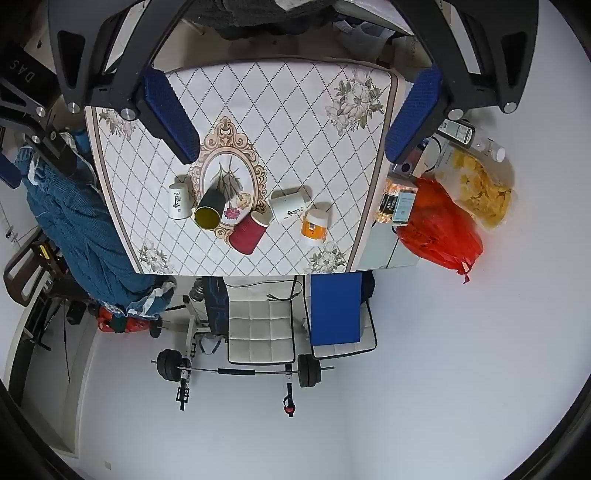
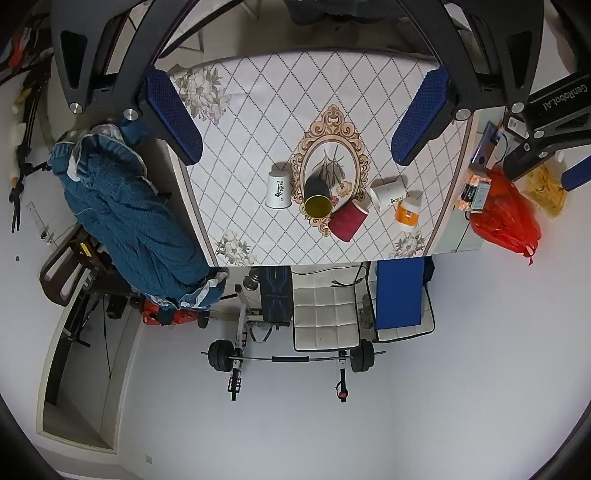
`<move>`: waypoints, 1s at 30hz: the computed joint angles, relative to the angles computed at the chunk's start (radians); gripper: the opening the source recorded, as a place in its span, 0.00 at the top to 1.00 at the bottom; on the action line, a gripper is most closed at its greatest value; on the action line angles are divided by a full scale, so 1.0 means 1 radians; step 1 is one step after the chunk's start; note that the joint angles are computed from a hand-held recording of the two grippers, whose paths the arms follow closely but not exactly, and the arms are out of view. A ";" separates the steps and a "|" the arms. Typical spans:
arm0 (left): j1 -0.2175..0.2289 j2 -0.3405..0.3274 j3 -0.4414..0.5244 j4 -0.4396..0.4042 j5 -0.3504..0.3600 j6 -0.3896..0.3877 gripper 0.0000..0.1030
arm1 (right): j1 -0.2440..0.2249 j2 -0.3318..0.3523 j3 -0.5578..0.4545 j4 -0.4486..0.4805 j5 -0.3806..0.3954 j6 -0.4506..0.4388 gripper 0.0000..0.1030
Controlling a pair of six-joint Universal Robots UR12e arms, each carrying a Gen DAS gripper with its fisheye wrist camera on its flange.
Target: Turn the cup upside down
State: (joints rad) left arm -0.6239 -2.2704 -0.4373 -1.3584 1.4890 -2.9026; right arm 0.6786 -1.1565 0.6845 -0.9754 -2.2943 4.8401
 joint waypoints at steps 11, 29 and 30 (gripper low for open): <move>0.000 0.000 -0.001 0.002 -0.004 -0.005 0.00 | 0.001 -0.007 0.010 -0.012 -0.001 0.001 0.00; 0.001 0.000 -0.002 0.004 -0.009 -0.010 0.00 | 0.003 0.005 -0.016 0.001 -0.003 0.002 0.00; 0.001 0.000 -0.002 0.005 -0.010 -0.010 0.00 | 0.003 0.005 -0.016 0.000 -0.003 0.002 0.00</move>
